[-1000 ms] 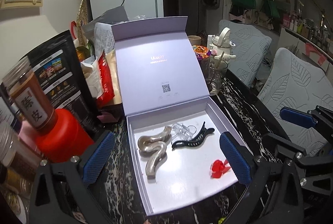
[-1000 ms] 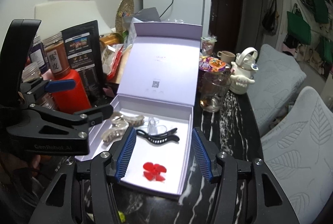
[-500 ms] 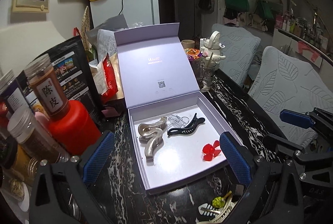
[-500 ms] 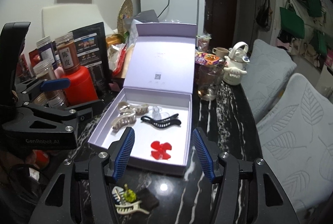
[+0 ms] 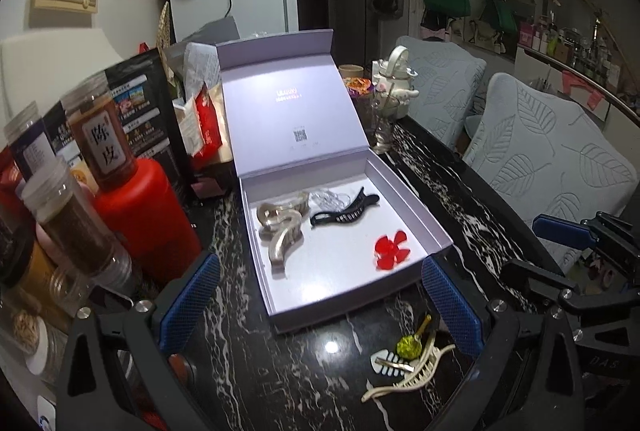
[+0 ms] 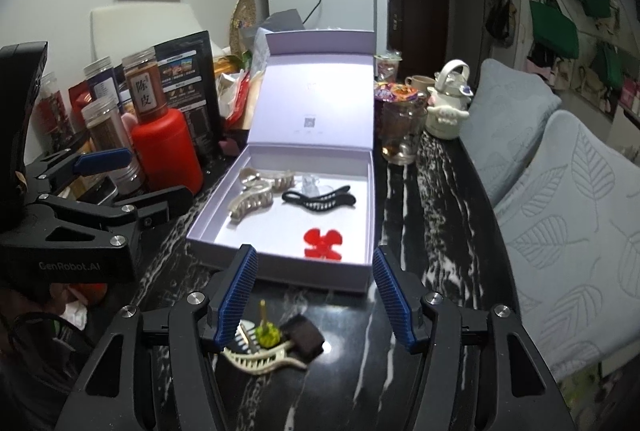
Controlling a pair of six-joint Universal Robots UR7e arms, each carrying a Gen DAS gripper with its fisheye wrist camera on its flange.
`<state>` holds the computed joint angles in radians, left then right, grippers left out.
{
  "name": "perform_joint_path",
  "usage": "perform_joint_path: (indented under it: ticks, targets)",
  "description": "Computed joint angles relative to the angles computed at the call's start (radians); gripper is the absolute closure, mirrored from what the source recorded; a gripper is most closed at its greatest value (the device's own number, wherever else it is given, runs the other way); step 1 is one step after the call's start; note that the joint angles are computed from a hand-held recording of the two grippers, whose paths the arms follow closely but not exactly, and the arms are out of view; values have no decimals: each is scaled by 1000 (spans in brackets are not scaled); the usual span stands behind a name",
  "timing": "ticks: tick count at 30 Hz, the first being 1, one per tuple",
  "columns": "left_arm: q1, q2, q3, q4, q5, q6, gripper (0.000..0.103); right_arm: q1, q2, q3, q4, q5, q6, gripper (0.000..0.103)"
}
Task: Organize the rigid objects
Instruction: 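Grasp the cream claw clip with the right gripper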
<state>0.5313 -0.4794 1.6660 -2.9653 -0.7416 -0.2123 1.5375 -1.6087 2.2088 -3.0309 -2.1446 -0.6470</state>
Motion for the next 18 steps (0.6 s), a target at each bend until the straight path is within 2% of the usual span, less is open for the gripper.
perform_joint_path:
  ticks: [18]
  targets:
    - [20, -6, 109, 20, -114, -43, 0, -114, -55, 122, 35, 44, 49, 43]
